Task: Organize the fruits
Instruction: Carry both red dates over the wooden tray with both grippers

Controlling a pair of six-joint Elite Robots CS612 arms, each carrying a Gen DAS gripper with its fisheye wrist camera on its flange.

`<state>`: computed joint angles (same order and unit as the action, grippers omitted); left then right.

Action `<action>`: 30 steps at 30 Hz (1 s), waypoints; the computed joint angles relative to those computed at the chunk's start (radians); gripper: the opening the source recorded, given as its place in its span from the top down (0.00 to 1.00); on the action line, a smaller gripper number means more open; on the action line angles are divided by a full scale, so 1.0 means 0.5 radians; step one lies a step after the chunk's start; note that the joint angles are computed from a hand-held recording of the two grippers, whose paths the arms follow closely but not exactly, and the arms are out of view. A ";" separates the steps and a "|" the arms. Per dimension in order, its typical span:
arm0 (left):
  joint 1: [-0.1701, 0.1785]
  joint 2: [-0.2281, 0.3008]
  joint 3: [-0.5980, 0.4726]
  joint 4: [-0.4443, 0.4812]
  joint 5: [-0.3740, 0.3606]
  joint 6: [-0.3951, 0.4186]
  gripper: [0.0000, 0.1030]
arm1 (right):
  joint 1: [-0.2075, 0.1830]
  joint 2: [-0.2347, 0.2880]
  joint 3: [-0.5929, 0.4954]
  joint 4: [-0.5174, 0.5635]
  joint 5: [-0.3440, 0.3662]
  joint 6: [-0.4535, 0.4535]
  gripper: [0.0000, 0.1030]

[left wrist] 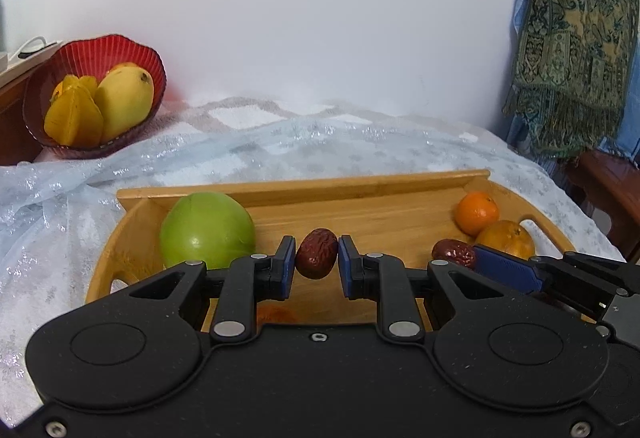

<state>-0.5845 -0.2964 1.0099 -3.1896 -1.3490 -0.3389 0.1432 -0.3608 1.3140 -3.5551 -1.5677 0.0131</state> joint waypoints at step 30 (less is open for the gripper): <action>0.009 -0.001 -0.028 0.168 -0.076 0.011 0.79 | 0.021 -0.039 -0.010 0.277 -0.036 -0.208 0.70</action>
